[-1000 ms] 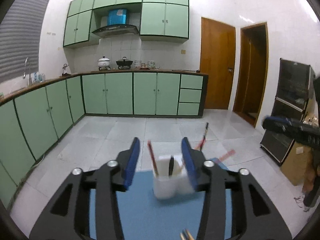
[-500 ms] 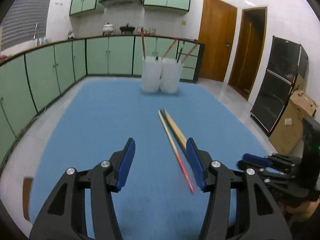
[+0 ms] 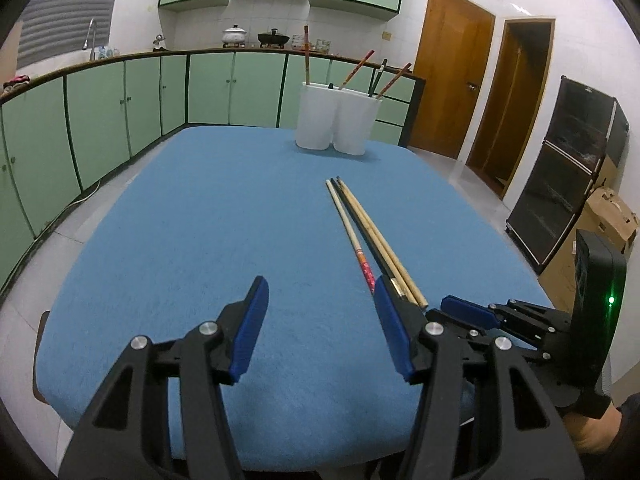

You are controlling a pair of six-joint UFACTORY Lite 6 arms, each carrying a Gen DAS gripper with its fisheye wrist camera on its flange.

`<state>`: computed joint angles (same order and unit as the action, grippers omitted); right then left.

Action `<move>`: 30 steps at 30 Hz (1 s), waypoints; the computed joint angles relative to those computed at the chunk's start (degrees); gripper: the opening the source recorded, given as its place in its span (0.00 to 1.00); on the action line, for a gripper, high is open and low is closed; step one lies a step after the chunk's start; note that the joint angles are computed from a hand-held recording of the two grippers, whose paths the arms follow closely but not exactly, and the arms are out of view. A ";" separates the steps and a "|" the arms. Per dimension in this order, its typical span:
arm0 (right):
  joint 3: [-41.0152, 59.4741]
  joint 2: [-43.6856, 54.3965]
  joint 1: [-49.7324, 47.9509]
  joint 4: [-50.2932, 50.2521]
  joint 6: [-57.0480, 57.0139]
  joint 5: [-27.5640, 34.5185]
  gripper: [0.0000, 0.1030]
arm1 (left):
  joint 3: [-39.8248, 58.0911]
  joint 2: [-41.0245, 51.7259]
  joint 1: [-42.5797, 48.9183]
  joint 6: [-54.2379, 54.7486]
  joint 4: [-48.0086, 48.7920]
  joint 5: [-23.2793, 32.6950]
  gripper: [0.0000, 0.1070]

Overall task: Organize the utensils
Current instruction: 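Grasp a red-patterned chopstick with the left gripper while the right gripper grasps a plain wooden chopstick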

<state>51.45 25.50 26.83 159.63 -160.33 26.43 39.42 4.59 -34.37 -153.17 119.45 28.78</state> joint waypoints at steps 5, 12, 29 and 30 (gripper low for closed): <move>2.34 2.04 -0.82 0.28 -0.20 0.32 0.22 | 0.00 1.37 0.89 -2.00 1.96 -0.46 0.50; 2.26 1.65 -7.53 -1.06 2.86 0.57 0.22 | 2.16 5.25 0.54 -4.36 5.49 -1.77 0.50; 2.09 2.45 -10.33 -7.09 6.72 2.99 0.26 | 14.49 19.67 -2.77 2.51 -0.94 -1.97 0.48; 2.24 2.57 -10.28 -6.85 6.49 3.00 0.26 | 14.54 19.87 -2.95 2.47 -1.27 -1.47 0.47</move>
<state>53.68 28.06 16.55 152.78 -153.84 29.43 53.95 24.46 -37.32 -150.70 118.18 27.31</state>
